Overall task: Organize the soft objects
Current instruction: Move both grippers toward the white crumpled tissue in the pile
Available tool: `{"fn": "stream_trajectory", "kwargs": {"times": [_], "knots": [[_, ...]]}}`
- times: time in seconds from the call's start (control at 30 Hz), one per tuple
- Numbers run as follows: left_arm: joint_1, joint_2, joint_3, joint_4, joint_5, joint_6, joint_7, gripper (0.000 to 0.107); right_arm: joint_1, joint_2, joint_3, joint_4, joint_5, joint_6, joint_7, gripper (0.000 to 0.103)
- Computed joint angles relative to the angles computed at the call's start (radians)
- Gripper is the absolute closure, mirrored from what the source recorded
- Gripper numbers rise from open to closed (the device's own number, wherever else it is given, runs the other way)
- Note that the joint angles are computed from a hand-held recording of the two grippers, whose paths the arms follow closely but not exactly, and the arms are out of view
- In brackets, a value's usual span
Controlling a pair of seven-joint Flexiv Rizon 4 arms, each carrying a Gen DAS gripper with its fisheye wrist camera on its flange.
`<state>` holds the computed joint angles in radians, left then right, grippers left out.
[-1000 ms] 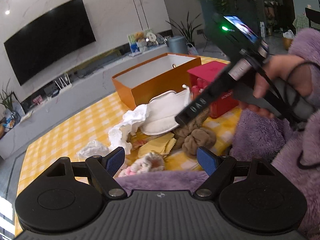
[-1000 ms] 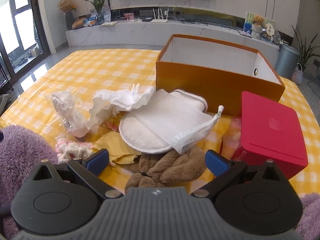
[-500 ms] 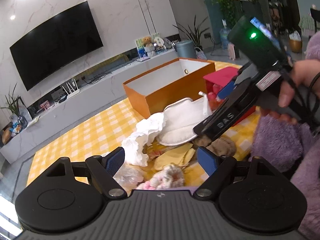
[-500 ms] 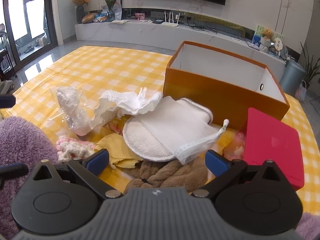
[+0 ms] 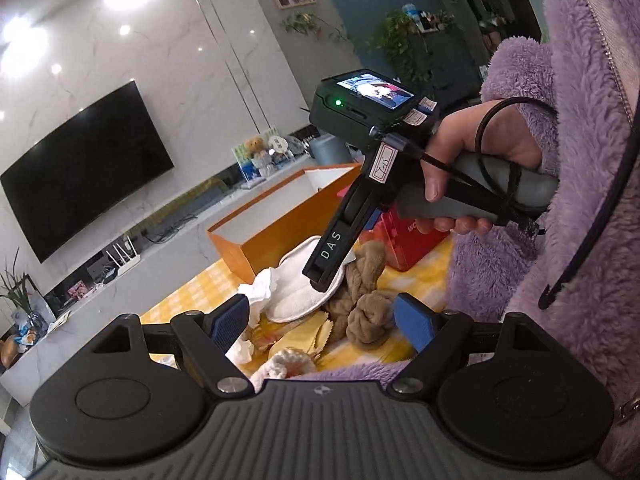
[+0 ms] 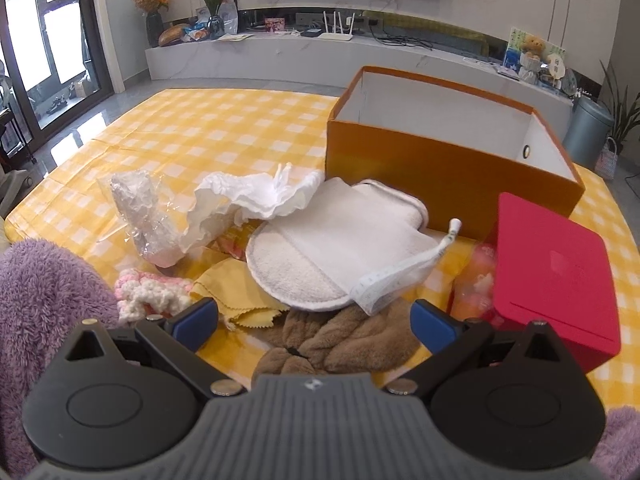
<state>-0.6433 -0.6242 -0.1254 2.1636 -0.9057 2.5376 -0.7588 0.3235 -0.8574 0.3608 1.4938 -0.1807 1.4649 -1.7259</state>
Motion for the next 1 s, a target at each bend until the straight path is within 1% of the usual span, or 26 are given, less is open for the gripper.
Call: {"fn": "stream_trajectory", "kwargs": {"times": [0.1, 0.2, 0.3, 0.43, 0.53, 0.6, 0.67, 0.73, 0.83, 0.87, 0.9, 0.93, 1.0], "knots": [[-0.009, -0.021, 0.004, -0.017, -0.023, 0.013, 0.022, 0.01, -0.001, 0.013, -0.01, 0.019, 0.008, 0.014, 0.013, 0.003], [0.009, -0.022, 0.013, -0.02, 0.013, 0.012, 0.042, 0.01, 0.004, 0.021, -0.025, 0.031, 0.004, 0.031, 0.027, 0.003], [0.03, -0.04, 0.034, -0.043, 0.016, 0.05, 0.069, 0.01, 0.009, 0.02, -0.029, 0.033, -0.01, 0.04, 0.03, 0.003], [0.1, -0.002, 0.025, -0.048, 0.047, -0.027, 0.05, 0.01, 0.009, 0.011, -0.02, 0.027, -0.033, 0.041, 0.015, 0.003], [0.126, 0.037, 0.032, -0.044, 0.046, -0.141, 0.071, 0.01, 0.012, 0.002, -0.02, 0.009, -0.037, 0.028, 0.02, 0.003], [0.137, 0.063, 0.037, -0.031, 0.067, -0.198, 0.053, 0.01, 0.019, -0.002, -0.029, -0.002, -0.035, 0.02, 0.03, 0.003], [0.142, 0.079, 0.049, -0.007, 0.123, -0.2, 0.018, 0.01, 0.022, -0.006, -0.033, -0.011, -0.033, 0.015, 0.037, 0.003], [0.148, 0.098, 0.045, 0.029, 0.187, -0.2, -0.038, 0.01, 0.024, -0.009, -0.036, -0.016, -0.03, 0.009, 0.042, 0.003], [0.204, 0.136, 0.013, 0.085, 0.296, -0.24, -0.209, 0.01, 0.021, -0.012, -0.029, -0.015, -0.029, 0.007, 0.037, 0.003], [0.216, 0.145, 0.005, 0.092, 0.312, -0.267, -0.254, 0.01, 0.019, -0.013, -0.025, -0.014, -0.029, 0.008, 0.032, 0.003], [0.213, 0.145, 0.009, 0.095, 0.313, -0.272, -0.285, 0.01, 0.017, -0.013, -0.021, -0.011, -0.029, 0.011, 0.026, 0.003], [0.192, 0.142, 0.023, 0.091, 0.288, -0.271, -0.301, 0.01, 0.014, -0.013, -0.016, -0.008, -0.029, 0.012, 0.022, 0.003], [0.181, 0.144, 0.039, 0.086, 0.267, -0.281, -0.357, 0.01, 0.006, -0.007, -0.004, 0.0, -0.023, 0.009, 0.016, 0.003]]}}
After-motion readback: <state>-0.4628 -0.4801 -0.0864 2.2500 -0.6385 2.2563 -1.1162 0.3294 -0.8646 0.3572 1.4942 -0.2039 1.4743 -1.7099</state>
